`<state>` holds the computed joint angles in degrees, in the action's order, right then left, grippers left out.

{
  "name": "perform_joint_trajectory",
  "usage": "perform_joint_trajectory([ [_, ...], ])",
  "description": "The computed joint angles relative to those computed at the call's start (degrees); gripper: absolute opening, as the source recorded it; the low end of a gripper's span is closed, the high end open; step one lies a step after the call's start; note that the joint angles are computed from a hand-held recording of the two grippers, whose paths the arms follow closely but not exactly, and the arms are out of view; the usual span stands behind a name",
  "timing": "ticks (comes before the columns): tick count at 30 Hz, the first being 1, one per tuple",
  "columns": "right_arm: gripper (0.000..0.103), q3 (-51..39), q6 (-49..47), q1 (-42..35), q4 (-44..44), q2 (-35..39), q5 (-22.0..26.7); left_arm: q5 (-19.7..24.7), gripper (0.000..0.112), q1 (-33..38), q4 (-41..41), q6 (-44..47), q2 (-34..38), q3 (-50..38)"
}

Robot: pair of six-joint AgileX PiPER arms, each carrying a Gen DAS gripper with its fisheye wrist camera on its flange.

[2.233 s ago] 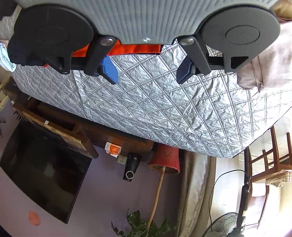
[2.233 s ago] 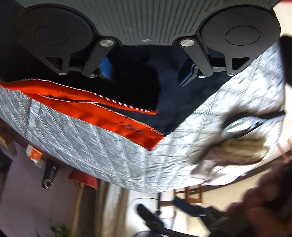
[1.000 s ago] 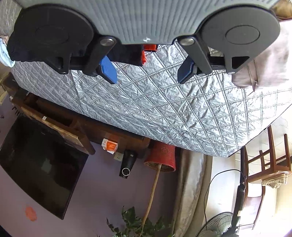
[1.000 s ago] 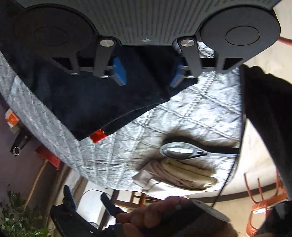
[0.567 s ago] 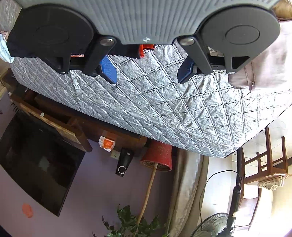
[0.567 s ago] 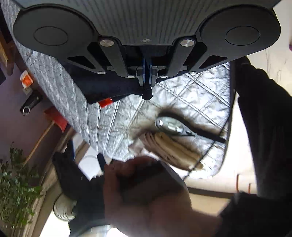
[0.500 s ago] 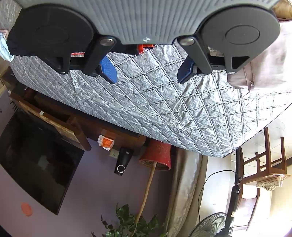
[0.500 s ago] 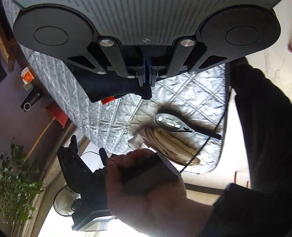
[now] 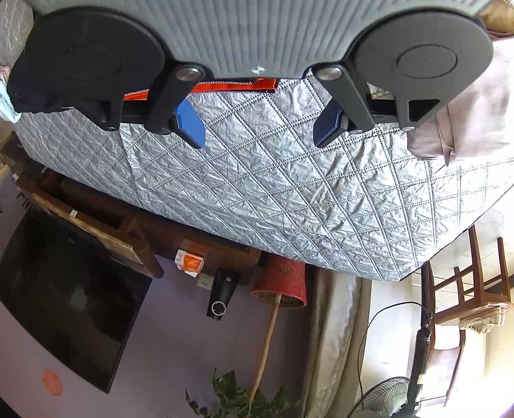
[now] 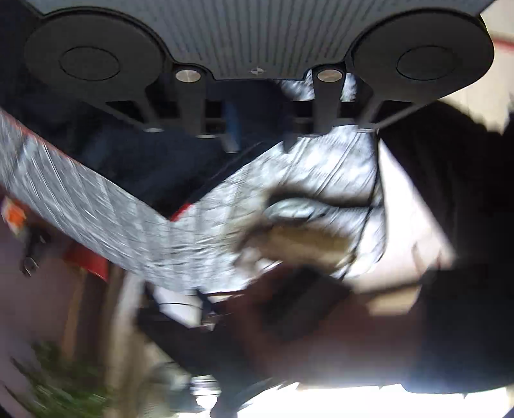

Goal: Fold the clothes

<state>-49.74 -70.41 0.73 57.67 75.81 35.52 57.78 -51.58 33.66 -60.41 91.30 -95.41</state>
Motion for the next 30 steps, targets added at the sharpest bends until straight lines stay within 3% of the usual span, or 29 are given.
perform_joint_trajectory([
  [1, 0.088, -0.56, 0.66, -2.16, 2.25, 0.56, 0.42, 0.14, 0.071, -0.04, 0.24, -0.04, 0.0, -0.13],
  [3, 0.082, -3.76, 2.68, -4.07, 1.04, 2.46, 0.5, 0.41, 0.071, 0.19, 0.84, -1.09, -0.53, 0.07],
  [6, 0.083, -10.78, 2.52, -1.65, -6.1, 7.34, -4.48, 0.72, 0.072, 0.56, 2.28, -3.08, -1.79, 0.79],
  [14, 0.078, -45.75, 14.35, 2.99, -22.34, 35.23, 6.68, 0.9, 0.073, 1.62, 2.0, -4.04, -2.42, 1.4],
  [19, 0.067, -58.61, 17.97, 5.25, -30.22, 45.01, 15.07, -0.2, 0.073, 2.35, 1.28, -4.82, -3.12, 2.13],
  [22, 0.064, -62.84, 21.4, 5.1, -31.29, 48.02, 17.17, -0.95, 0.073, 2.66, 0.76, -4.93, -3.92, 3.12],
  [23, 0.051, -64.15, 22.79, 4.56, -30.42, 48.74, 18.28, -1.23, 0.073, 2.76, 0.57, -4.98, -4.23, 3.48],
  [24, 0.029, -65.15, 24.28, 4.44, -30.65, 49.26, 18.72, -1.41, 0.073, 2.82, 0.44, -5.02, -4.33, 3.59],
  [27, 0.017, -64.03, 26.27, 4.65, -30.98, 48.58, 16.47, -1.68, 0.073, 2.98, 0.3, -4.98, -4.55, 3.82],
  [30, 0.016, -62.16, 26.86, 3.73, -26.65, 47.36, 13.14, -1.84, 0.073, 3.13, 0.2, -4.9, -4.57, 3.9],
])
